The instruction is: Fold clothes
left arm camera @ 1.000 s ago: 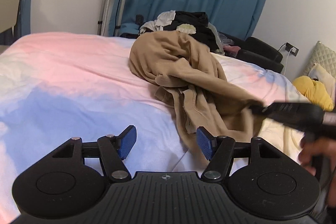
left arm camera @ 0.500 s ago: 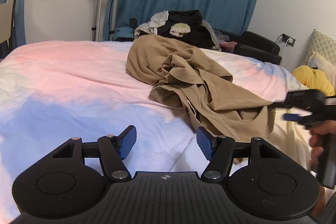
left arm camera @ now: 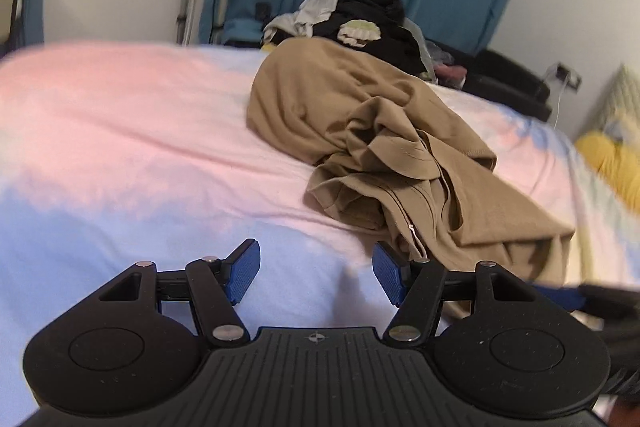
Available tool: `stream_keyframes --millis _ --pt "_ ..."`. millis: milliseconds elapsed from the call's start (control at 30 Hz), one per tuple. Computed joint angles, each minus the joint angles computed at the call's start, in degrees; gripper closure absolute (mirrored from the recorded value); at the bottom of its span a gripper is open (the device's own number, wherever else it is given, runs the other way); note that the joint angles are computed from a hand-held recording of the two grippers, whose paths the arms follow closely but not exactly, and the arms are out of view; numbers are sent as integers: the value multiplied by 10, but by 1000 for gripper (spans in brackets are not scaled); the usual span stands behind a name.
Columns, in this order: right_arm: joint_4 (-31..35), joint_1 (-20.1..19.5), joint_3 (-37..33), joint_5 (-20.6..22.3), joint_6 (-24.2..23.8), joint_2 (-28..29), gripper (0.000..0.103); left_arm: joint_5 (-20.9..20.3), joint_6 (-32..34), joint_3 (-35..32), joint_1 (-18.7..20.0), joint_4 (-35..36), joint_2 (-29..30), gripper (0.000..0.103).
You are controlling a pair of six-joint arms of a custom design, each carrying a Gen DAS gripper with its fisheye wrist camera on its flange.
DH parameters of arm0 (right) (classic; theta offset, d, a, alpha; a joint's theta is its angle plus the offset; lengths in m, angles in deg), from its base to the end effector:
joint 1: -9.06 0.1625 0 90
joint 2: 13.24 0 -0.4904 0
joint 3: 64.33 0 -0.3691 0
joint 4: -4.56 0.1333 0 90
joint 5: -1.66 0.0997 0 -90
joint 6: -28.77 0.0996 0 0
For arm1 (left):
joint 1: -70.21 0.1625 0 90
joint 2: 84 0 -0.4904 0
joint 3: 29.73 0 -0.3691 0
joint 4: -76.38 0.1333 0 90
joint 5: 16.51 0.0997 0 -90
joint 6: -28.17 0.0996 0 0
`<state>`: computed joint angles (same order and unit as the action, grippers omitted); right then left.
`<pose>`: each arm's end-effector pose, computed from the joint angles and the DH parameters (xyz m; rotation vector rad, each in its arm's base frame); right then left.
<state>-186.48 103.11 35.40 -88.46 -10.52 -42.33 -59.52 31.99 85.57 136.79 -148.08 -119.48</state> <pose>0.1813 -0.6762 0.0172 1.0649 -2.6822 0.7464 -0.0405 -0.6120 0.1258 0.0377 2.2417 -1.2754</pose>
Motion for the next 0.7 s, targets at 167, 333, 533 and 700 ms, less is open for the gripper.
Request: stream_keyframes --millis 167,333,533,700 --pt "51 9 -49 -42 -34 31 83 -42 -74 17 8 5 -16 37" --pt "171 -8 -66 22 21 5 100 -64 -114 33 6 -2 -31 37" --pt "284 -15 -62 75 37 -16 102 -51 -151 54 -4 -32 -40 37" --pt "256 -10 -52 80 23 -27 97 -25 -192 89 -20 -50 -43 37"
